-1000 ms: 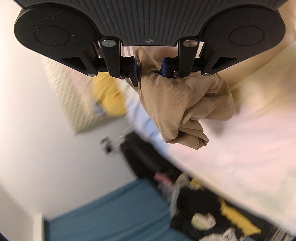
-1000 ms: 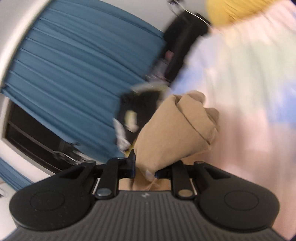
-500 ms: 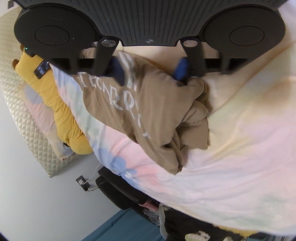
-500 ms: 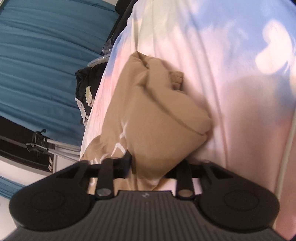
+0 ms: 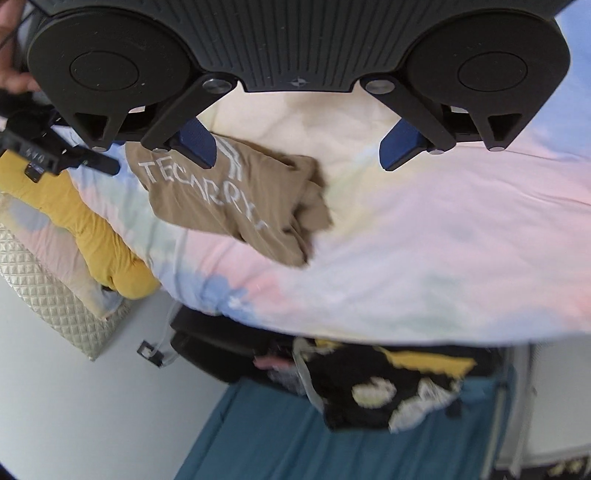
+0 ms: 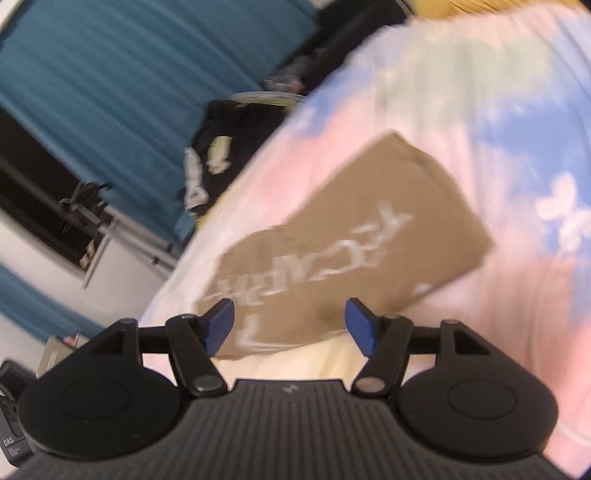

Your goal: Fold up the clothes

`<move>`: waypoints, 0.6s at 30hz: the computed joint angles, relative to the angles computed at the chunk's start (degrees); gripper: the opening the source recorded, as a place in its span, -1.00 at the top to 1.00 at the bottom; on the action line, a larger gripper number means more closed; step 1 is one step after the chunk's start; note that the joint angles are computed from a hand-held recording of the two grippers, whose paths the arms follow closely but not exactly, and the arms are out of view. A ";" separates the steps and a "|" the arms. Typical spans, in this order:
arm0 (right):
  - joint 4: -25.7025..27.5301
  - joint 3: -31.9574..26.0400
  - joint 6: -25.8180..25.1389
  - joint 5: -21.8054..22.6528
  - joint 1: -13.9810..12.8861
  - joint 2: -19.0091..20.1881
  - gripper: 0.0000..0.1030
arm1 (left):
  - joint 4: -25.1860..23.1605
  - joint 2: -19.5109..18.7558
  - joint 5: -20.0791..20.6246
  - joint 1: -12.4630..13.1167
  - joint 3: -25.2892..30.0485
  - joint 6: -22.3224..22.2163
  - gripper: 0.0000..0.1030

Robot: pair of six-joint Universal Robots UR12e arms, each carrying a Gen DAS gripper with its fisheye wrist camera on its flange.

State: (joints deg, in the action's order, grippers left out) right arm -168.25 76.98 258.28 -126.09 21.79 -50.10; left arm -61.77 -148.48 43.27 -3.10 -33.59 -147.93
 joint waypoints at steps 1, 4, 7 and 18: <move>0.28 -1.71 -2.00 -0.18 0.26 0.55 -0.31 | 1.61 0.78 -0.17 0.50 -1.11 -0.26 -0.90; 2.07 -7.82 -8.52 -0.15 0.87 2.64 -0.32 | 6.97 2.83 -0.75 2.01 -4.21 -1.50 -0.94; 3.37 -13.59 -14.42 -0.12 1.83 4.89 -0.36 | 13.76 4.46 -0.62 3.57 -7.23 -3.15 -0.97; 10.48 -38.33 -33.57 0.90 3.99 18.00 -0.48 | 34.75 5.61 5.46 7.40 -12.91 -9.80 -0.99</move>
